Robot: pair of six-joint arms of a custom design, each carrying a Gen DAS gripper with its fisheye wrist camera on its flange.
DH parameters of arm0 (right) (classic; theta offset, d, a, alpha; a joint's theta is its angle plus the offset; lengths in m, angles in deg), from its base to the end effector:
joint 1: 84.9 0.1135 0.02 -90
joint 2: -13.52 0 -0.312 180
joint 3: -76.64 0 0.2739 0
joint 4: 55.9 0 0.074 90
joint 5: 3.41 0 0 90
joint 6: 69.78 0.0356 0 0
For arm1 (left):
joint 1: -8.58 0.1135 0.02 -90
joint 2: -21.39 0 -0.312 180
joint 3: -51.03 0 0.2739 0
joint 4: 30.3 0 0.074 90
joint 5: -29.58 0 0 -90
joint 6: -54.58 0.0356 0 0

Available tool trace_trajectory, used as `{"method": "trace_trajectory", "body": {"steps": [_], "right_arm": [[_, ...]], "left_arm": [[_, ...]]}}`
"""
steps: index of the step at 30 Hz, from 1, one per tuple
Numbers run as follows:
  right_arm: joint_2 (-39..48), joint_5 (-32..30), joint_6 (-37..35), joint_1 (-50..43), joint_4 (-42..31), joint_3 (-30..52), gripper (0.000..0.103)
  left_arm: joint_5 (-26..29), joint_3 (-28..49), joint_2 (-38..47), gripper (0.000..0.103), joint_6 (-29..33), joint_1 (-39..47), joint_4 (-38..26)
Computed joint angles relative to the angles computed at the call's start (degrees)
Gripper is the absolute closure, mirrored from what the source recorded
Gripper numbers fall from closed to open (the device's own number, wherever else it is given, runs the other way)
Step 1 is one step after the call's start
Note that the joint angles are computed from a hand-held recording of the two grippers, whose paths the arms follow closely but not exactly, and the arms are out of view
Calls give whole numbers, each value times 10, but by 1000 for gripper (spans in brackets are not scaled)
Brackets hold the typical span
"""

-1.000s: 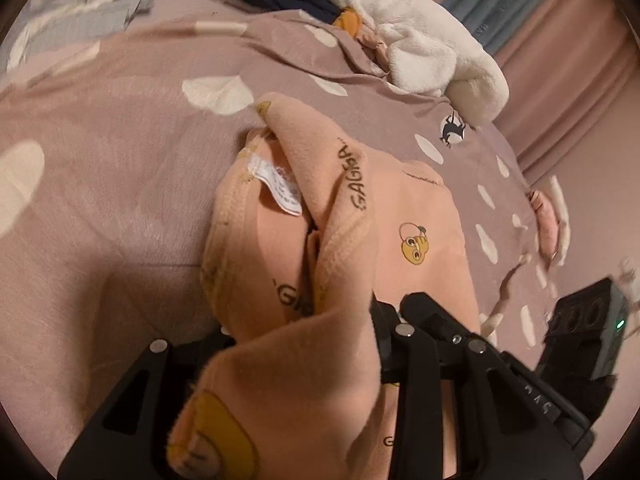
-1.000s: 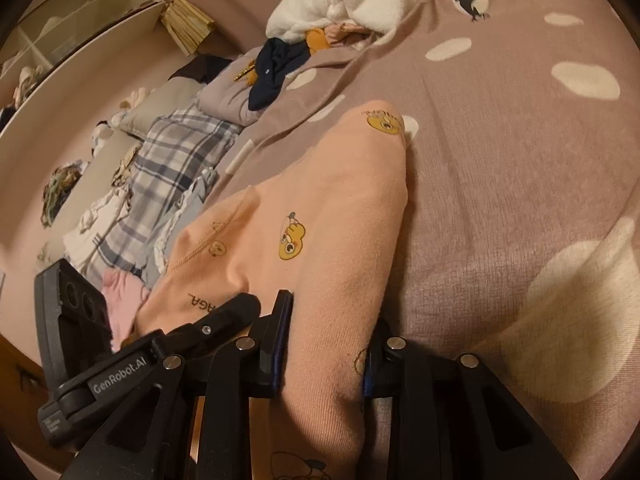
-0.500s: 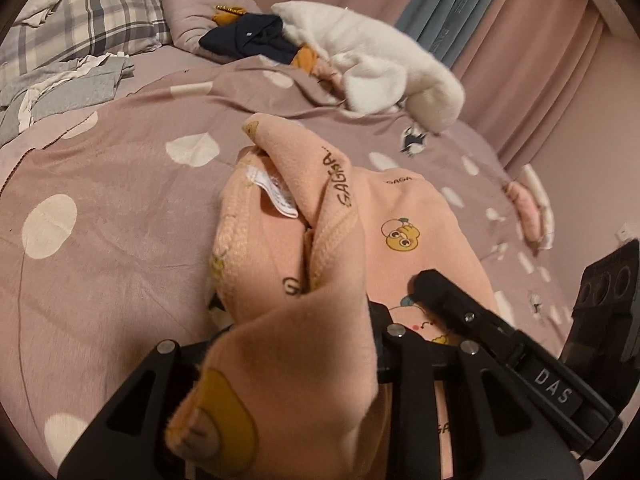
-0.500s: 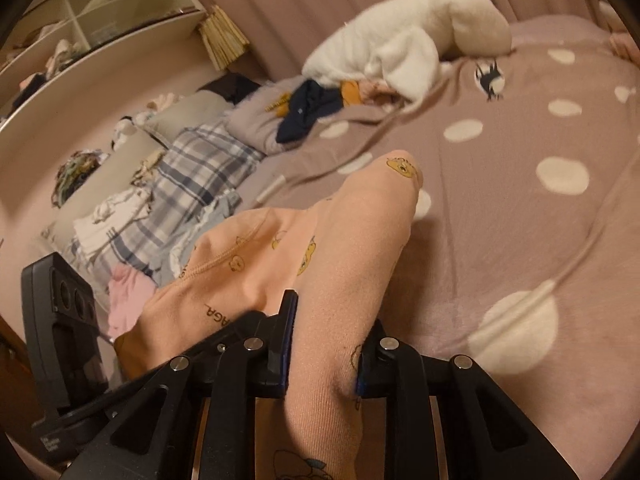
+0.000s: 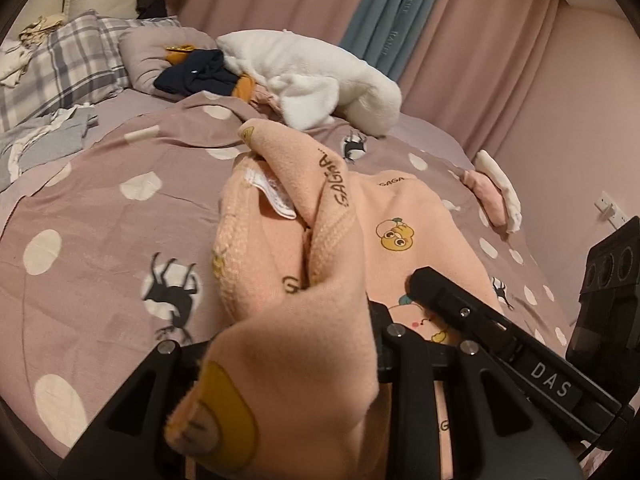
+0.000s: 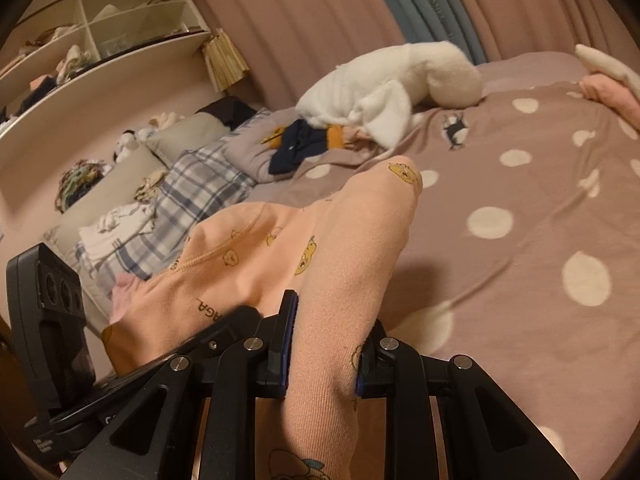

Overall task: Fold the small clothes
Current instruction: 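Fold the held end over onto the shirt with both grippers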

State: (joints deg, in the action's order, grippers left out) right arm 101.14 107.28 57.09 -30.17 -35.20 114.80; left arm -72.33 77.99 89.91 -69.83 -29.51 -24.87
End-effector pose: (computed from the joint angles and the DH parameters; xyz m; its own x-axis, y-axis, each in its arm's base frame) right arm 0.1715 0.2206 0.1655 -0.5732 0.1616 -0.8033 -0.3013 0.8701 0.3900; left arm 0.1608 -0.1167 0.1580 -0.6498 -0.1932 -0.7351 0.1275 0.9257 -0.3560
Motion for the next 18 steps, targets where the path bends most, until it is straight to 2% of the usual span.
{"method": "trace_trajectory", "body": {"steps": [4, 9, 13, 15, 16, 17, 18], "right_arm": [[-37, -13, 6, -16, -6, -25, 78], [-90, 8, 0, -5, -19, -49, 78], [-100, -14, 3, -22, -5, -66, 78], [-94, -24, 4, -28, -10, -63, 78], [-94, -22, 11, -28, -27, -58, 75], [-92, -23, 23, -30, -52, -48, 69], [-87, -22, 40, -33, -74, -40, 53]], "left_arm": [[-25, 20, 2, 74, -17, -38, -23], [-81, 47, -12, 73, -24, -94, -63], [-83, 54, 0, 72, -26, -97, -68], [-85, 59, 12, 66, -19, -90, -76], [-83, 61, 17, 57, -18, -85, -81], [-89, 69, 26, 37, -22, -79, -104], [-110, 72, 30, 29, -36, -77, -122]]}}
